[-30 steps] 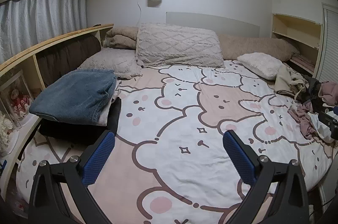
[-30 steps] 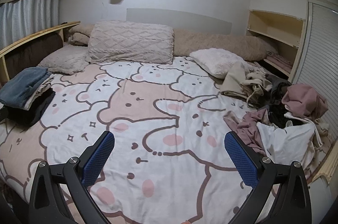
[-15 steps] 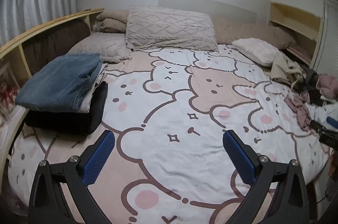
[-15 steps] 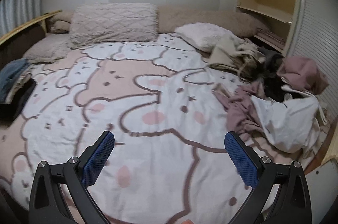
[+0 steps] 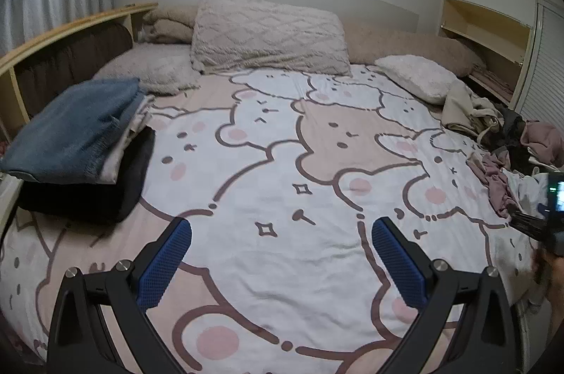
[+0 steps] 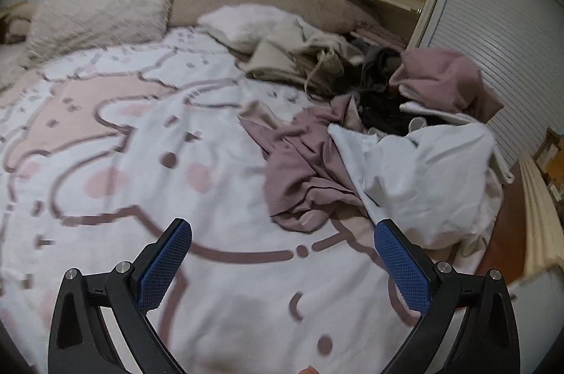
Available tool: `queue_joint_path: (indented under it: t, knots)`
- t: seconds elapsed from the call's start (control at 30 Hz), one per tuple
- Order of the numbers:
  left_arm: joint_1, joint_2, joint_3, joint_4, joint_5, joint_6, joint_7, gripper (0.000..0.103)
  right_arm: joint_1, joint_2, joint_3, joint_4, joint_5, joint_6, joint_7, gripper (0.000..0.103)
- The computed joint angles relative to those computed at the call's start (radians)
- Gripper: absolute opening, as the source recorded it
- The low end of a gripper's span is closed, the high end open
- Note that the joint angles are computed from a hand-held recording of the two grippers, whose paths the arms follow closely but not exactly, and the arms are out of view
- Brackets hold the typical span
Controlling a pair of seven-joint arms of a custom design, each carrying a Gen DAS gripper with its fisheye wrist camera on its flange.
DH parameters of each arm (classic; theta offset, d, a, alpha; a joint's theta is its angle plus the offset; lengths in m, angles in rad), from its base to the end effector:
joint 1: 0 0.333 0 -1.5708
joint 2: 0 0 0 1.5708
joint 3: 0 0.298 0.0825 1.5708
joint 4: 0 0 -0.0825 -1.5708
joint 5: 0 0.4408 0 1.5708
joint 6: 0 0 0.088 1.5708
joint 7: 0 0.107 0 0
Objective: Fold clothes
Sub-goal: 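Reach the right tool into the clothes heap and grasp the mauve cloth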
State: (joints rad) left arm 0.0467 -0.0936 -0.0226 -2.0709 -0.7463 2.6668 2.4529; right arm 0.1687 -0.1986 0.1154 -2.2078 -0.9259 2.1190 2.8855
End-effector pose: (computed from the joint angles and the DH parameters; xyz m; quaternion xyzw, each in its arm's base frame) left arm 0.6240 0.0347 0.5052 -0.5388 0.7349 -0.3537 0.2111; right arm 0.5504 0.1243 0.4488 -0.4409 0.8005 -0.4027 0.0513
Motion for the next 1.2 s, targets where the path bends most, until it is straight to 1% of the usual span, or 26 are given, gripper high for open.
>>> queue_joint_path:
  t: [0.1, 0.13, 0.17, 0.23, 0.3, 0.33, 0.37, 0.43, 0.47, 0.5, 0.53, 0.57, 0.63, 0.67, 0.8, 0.87, 0.97, 1.0, 1.07, 1.1, 1.13, 1.2]
  knots:
    - [-0.001, 0.005, -0.006, -0.002, 0.026, 0.02, -0.009, 0.103, -0.014, 0.075, -0.021, 0.052, -0.003, -0.024, -0.034, 0.103]
    - [-0.002, 0.006, -0.008, -0.003, 0.034, 0.027, -0.012, 0.103, -0.015, 0.099, -0.028, 0.071, -0.007, -0.037, -0.043, 0.1]
    - [-0.002, 0.008, -0.008, -0.002, 0.041, 0.03, -0.017, 0.103, -0.016, 0.119, -0.039, 0.087, -0.001, -0.041, -0.051, 0.093]
    - [-0.001, 0.013, -0.01, 0.001, 0.057, 0.031, -0.03, 0.103, -0.022, 0.152, -0.065, 0.111, 0.026, -0.032, -0.06, 0.087]
    - [0.001, 0.018, -0.011, 0.006, 0.069, 0.031, -0.042, 0.103, -0.033, 0.173, -0.09, 0.123, 0.069, -0.003, -0.065, 0.079]
    - [0.002, 0.02, -0.011, 0.008, 0.077, 0.031, -0.05, 0.103, -0.041, 0.183, -0.104, 0.125, 0.096, 0.015, -0.072, 0.07]
    - [0.003, 0.021, -0.012, 0.008, 0.08, 0.032, -0.054, 0.103, -0.05, 0.192, -0.117, 0.127, 0.125, 0.034, -0.081, 0.058]
    - [0.004, 0.02, -0.011, 0.007, 0.077, 0.033, -0.053, 0.103, -0.069, 0.179, -0.137, 0.104, 0.166, 0.1, -0.074, 0.046]
    - [0.005, 0.018, -0.01, 0.006, 0.073, 0.032, -0.05, 0.103, -0.08, 0.172, -0.145, 0.092, 0.186, 0.134, -0.071, 0.039]
    - [0.005, 0.017, -0.009, 0.005, 0.069, 0.031, -0.047, 0.103, -0.092, 0.165, -0.153, 0.08, 0.208, 0.169, -0.068, 0.034]
    - [0.006, 0.017, -0.008, 0.006, 0.066, 0.028, -0.045, 0.103, -0.098, 0.16, -0.152, 0.082, 0.212, 0.171, -0.075, 0.026]
    - [0.007, 0.018, -0.007, 0.008, 0.065, 0.023, -0.044, 0.103, -0.104, 0.153, -0.152, 0.084, 0.216, 0.172, -0.081, 0.023]
    - [0.008, 0.016, -0.005, 0.007, 0.053, 0.021, -0.033, 0.103, -0.128, 0.109, -0.166, 0.053, 0.273, 0.253, -0.079, 0.021]
    - [0.008, 0.014, -0.004, 0.006, 0.043, 0.022, -0.025, 0.103, -0.143, 0.075, -0.173, 0.026, 0.302, 0.313, -0.07, 0.019]
    - [0.006, 0.007, 0.001, 0.004, -0.006, 0.009, 0.002, 0.103, -0.2, -0.041, -0.165, -0.047, 0.346, 0.502, -0.065, 0.016]
    - [0.005, 0.001, 0.004, 0.002, -0.029, -0.002, 0.019, 0.103, -0.215, -0.076, -0.147, -0.05, 0.357, 0.561, -0.099, 0.012]
    - [0.0, -0.017, 0.008, -0.009, -0.064, -0.005, 0.056, 0.103, -0.213, -0.11, -0.121, -0.041, 0.387, 0.712, -0.173, 0.009]
    - [-0.002, -0.021, 0.01, -0.011, -0.075, -0.004, 0.068, 0.103, -0.213, -0.112, -0.1, -0.015, 0.393, 0.715, -0.192, 0.009]
    - [-0.005, -0.034, 0.019, -0.017, -0.113, -0.003, 0.1, 0.103, -0.22, -0.109, -0.057, 0.037, 0.386, 0.751, -0.224, 0.008]
    - [-0.006, -0.04, 0.025, -0.021, -0.132, -0.003, 0.114, 0.103, -0.198, -0.098, -0.061, 0.064, 0.417, 0.799, -0.272, 0.008]
    - [-0.007, -0.045, 0.03, -0.023, -0.148, -0.003, 0.126, 0.103, -0.162, -0.082, -0.075, 0.095, 0.469, 0.851, -0.339, 0.008]
    - [-0.005, -0.058, 0.036, -0.034, -0.171, 0.015, 0.128, 0.103, -0.113, -0.033, -0.064, 0.2, 0.518, 0.925, -0.457, 0.008]
